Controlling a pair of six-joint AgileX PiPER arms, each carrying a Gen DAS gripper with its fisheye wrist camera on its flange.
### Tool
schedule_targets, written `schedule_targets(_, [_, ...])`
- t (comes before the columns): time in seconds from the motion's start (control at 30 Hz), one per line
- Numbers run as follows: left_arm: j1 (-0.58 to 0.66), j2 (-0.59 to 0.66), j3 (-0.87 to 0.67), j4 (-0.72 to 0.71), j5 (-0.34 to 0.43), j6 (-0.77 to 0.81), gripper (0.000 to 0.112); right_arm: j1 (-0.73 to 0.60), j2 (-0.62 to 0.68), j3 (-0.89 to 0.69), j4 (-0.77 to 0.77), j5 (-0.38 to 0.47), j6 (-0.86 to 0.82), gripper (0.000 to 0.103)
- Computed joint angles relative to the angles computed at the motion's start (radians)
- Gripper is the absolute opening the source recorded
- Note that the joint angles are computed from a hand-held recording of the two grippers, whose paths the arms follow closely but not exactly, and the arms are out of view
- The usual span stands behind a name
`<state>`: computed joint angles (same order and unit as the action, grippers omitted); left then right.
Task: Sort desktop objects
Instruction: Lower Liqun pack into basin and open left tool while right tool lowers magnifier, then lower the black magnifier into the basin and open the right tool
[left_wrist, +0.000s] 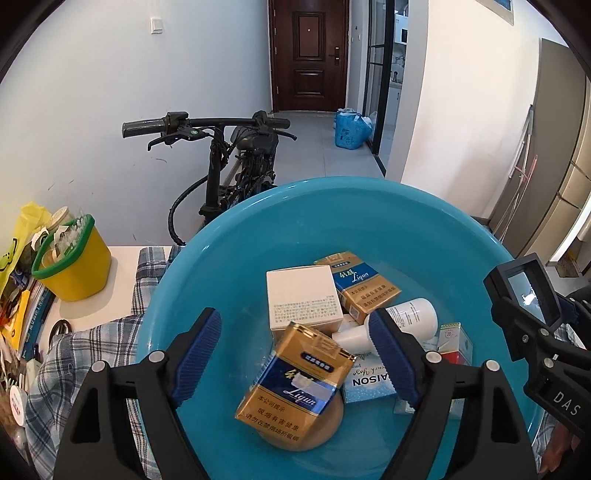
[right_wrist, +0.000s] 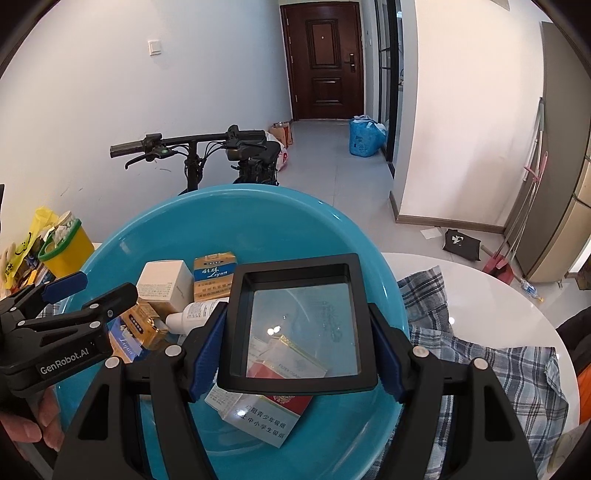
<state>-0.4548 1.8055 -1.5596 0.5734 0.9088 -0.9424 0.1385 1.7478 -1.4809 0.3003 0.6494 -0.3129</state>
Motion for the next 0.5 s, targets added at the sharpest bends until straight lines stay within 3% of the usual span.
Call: schedule_targets(0.5, [0.033, -0.005, 0.014, -0.059, -0.02, 0.016, 0.084, 0.026, 0.031, -0.009, -0.022, 0.026, 0.001, 0.069])
